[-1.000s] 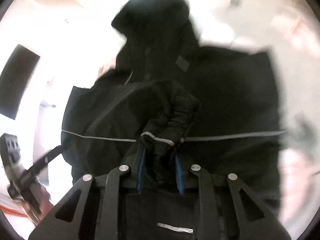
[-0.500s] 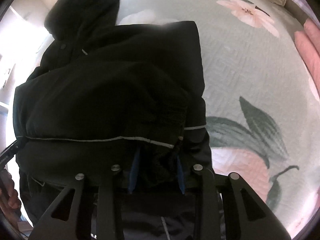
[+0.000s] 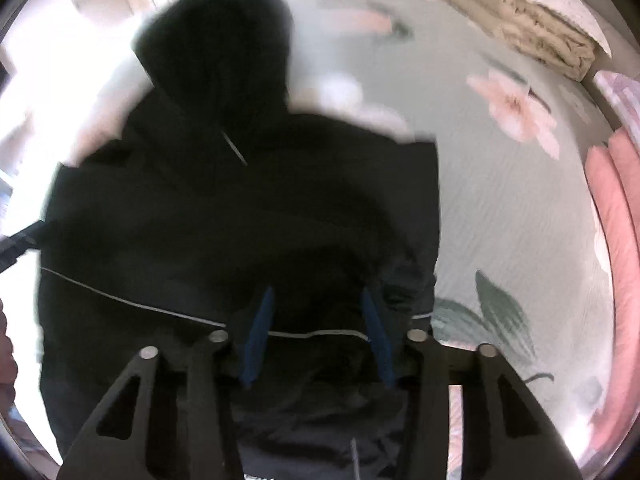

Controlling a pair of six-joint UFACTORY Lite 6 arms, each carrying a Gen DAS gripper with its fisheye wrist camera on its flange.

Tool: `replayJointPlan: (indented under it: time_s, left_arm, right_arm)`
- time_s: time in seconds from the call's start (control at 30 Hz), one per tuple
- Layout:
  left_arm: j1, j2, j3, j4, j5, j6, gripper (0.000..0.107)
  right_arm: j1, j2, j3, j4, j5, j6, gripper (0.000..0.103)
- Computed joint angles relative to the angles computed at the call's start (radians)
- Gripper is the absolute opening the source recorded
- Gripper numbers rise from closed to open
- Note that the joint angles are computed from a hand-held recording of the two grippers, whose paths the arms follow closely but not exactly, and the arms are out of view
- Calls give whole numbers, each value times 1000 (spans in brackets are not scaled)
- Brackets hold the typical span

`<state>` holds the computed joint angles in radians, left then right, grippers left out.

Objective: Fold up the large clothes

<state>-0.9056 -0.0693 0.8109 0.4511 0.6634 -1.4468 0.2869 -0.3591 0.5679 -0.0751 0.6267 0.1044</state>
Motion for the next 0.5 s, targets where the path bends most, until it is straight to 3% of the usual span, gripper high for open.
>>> replayJointPlan:
  time_s: [0.1, 0.2, 0.27, 0.37, 0.5]
  left_arm:
    - [-52, 116, 47, 43, 35, -25, 75]
    - [-44, 149, 102, 15, 77, 13, 75]
    - [-39, 100, 105, 3, 92, 40, 75]
    - [-27, 8, 151, 49, 126, 87, 75]
    - [110, 81, 369, 74, 119, 257, 75]
  right_arm:
    - [-27, 118, -53, -66, -97, 39, 43]
    - [38, 176, 0, -144, -49, 150, 44]
    - [11, 192, 29, -66, -31, 65, 48]
    - [-87, 132, 96, 123, 80, -186, 48]
    - [-120, 126, 291, 237, 157, -321, 48]
